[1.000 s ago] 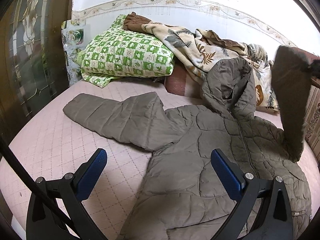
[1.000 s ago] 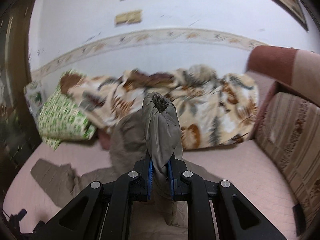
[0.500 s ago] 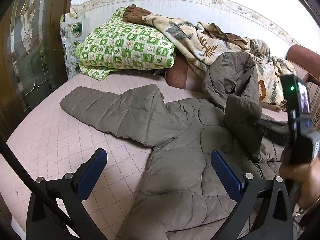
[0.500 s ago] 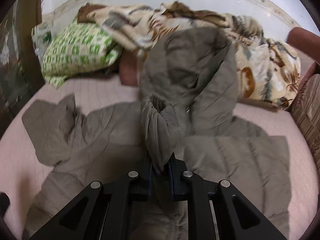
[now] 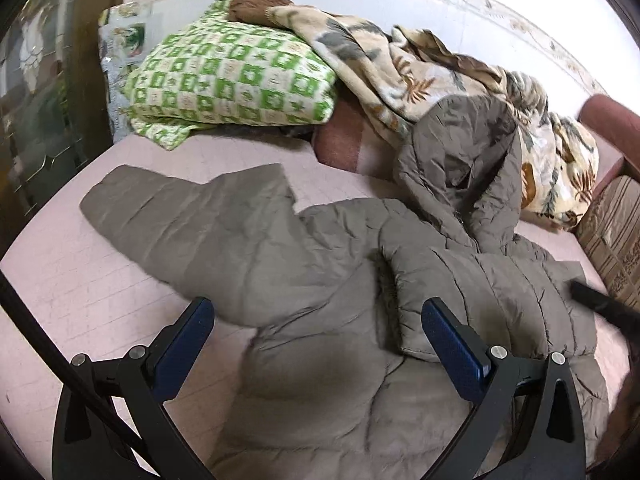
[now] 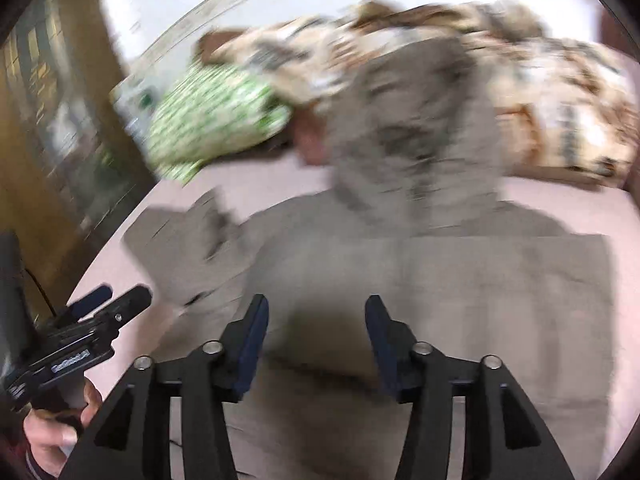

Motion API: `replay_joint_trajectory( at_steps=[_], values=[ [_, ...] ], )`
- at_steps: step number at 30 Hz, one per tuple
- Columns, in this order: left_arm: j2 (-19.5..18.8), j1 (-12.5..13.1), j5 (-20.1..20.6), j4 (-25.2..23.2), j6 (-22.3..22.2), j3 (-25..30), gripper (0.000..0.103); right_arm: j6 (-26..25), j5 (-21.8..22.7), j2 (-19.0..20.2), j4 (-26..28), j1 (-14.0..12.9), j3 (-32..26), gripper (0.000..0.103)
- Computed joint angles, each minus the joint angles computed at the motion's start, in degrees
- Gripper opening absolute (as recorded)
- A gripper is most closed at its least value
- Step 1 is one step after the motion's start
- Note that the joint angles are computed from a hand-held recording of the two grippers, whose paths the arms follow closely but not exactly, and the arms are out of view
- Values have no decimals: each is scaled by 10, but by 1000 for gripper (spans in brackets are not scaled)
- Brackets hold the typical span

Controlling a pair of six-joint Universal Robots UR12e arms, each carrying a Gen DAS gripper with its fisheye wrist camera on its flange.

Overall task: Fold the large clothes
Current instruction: 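Fold the held sleeve across the jacket front with the right gripper, release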

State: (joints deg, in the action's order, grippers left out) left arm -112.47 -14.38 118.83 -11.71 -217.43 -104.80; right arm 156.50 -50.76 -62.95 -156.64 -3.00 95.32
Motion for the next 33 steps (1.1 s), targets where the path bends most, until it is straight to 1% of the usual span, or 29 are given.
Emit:
replay_joint_trajectory(
  at_steps=[1, 2, 3, 4, 5, 6, 8, 9, 10, 12, 13, 15, 16, 17, 18, 20, 21, 23, 24, 25, 27, 28, 30, 31, 33],
  values=[
    [-4, -1, -4, 6, 4, 4, 103, 36, 3, 3, -22, -15, -2, 55],
    [-9, -1, -13, 14, 15, 10, 103, 57, -9, 6, -33, -23, -5, 55],
    [-13, -2, -17, 16, 23, 15, 103, 82, -45, 11, -52, -29, -10, 55],
    [-22, -5, -16, 17, 36, 26, 103, 96, -75, 16, -68, -33, -16, 54],
    [-26, -6, -15, 16, 42, 31, 103, 109, -106, 24, -83, -38, -24, 47],
    [-32, -7, -14, 11, 48, 40, 103, 119, -127, 33, -90, -42, -35, 43],
    [-47, -7, -18, -4, 58, 59, 103, 121, -173, 50, -78, -44, -61, 32],
    [-53, -7, -19, -12, 60, 67, 103, 126, -185, 59, -70, -45, -72, 30],
    [-58, -6, -20, -21, 63, 74, 103, 132, -190, 67, -60, -46, -82, 28],
    [-66, -4, -17, -54, 59, 86, 103, 126, -203, 85, -22, -44, -106, 27],
    [-71, -2, -19, -85, 54, 94, 103, 120, -209, 94, -4, -41, -116, 26],
    [-77, 6, -37, -126, 44, 102, 103, 108, -227, 103, 25, -36, -126, 26],
    [-80, 10, -49, -158, 30, 108, 103, 101, -231, 107, 41, -36, -129, 26],
    [-81, 16, -72, -172, 21, 109, 103, 96, -229, 112, 60, -37, -134, 26],
    [-80, 24, -102, -172, 12, 107, 103, 94, -226, 115, 59, -38, -134, 26],
    [-78, 28, -114, -164, 9, 103, 103, 79, -239, 116, 53, -34, -131, 26],
    [-77, 27, -113, -161, 11, 102, 103, 72, -247, 114, 57, -32, -133, 26],
    [-71, 24, -99, -142, 7, 95, 103, 79, -239, 108, 62, -34, -131, 26],
    [-67, 22, -96, -126, 4, 89, 103, 91, -217, 98, 53, -40, -120, 26],
    [-62, 22, -97, -100, 3, 81, 103, 104, -181, 83, 30, -50, -100, 26],
    [-55, 19, -90, -55, 7, 70, 103, 112, -131, 54, -13, -63, -59, 26],
    [-52, 16, -79, -39, 9, 67, 103, 117, -106, 39, -39, -71, -34, 27],
    [-51, 10, -66, -15, 25, 65, 103, 133, -64, 22, -67, -84, -2, 31],
    [-52, 9, -62, -7, 33, 64, 103, 138, -55, 16, -70, -87, 7, 33],
    [-55, 4, -59, 5, 54, 66, 103, 142, -50, 16, -63, -86, 9, 33]
  ],
)
